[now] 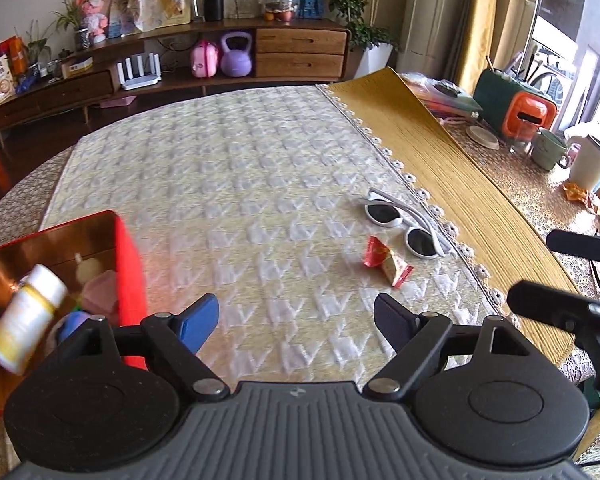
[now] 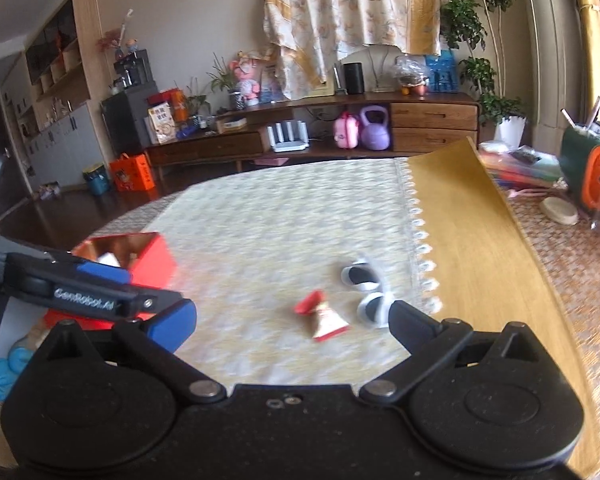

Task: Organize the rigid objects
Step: 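Move both open tools toward the white sunglasses and red candy packet, then grasp the red candy packet with the left tool while the right tool grasps the white sunglasses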

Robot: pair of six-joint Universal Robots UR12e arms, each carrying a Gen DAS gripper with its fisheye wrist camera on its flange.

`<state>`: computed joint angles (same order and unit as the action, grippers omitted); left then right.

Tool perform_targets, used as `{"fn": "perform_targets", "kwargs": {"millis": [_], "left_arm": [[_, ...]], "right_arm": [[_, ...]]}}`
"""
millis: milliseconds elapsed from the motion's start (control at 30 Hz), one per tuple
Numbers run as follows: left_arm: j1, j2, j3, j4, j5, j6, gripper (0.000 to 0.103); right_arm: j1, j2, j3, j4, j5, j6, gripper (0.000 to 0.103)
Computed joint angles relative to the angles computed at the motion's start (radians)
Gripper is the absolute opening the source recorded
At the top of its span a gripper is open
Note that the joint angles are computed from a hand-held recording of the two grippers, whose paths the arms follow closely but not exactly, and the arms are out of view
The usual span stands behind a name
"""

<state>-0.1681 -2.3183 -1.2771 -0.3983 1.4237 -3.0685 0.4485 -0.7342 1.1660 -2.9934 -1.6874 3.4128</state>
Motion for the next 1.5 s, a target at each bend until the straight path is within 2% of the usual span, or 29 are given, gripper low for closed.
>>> {"fn": "perform_targets", "kwargs": {"millis": [333,467,600,667,733,833,900,1033,1133,1200,1233,1500], "left_arm": [[-0.040,-0.091,0.116,-0.066,0.030,0.019,0.086],[-0.046,-0.121,0.149,-0.072,0.000,0.011,0.086],[-0.052,-0.144,0.163,-0.037,-0.032,0.042,0.085],[-0.057,-0.153,0.167,-0.021,-0.021,0.069,0.086],[-0.056,-0.161,0.174,-0.023,-0.034,0.075,0.086],[-0.057,-0.170,0.181,-0.017,-0.043,0.096,0.086],[-0.065,-0.177,0.185,-0.004,-0.015,0.133,0.086],[-0.077,-0.195,0.202,0.015,0.017,0.169,0.086],[-0.079,-0.207,0.216,0.019,0.016,0.172,0.085],[-0.081,-0.215,0.226,0.021,0.025,0.186,0.085],[-0.081,-0.217,0.228,0.023,0.019,0.191,0.085],[-0.080,-0.227,0.233,0.047,-0.003,0.213,0.085]], "right_arm": [[-0.053,0.029,-0.018,0.062,0.038,-0.054,0.098],[-0.072,0.046,-0.044,0.098,0.075,-0.046,0.094],[-0.081,0.064,-0.070,0.140,0.122,-0.136,0.088],[-0.089,0.071,-0.076,0.148,0.147,-0.173,0.084],[-0.094,0.079,-0.088,0.167,0.141,-0.202,0.080],[-0.105,0.086,-0.097,0.184,0.162,-0.194,0.075],[-0.115,0.091,-0.108,0.198,0.219,-0.180,0.074],[-0.112,0.111,-0.151,0.238,0.238,-0.209,0.073],[-0.108,0.128,-0.185,0.273,0.240,-0.235,0.067],[-0.108,0.139,-0.205,0.291,0.246,-0.234,0.058],[-0.108,0.145,-0.216,0.300,0.247,-0.234,0.056],[-0.105,0.163,-0.242,0.298,0.242,-0.255,0.053]]}}
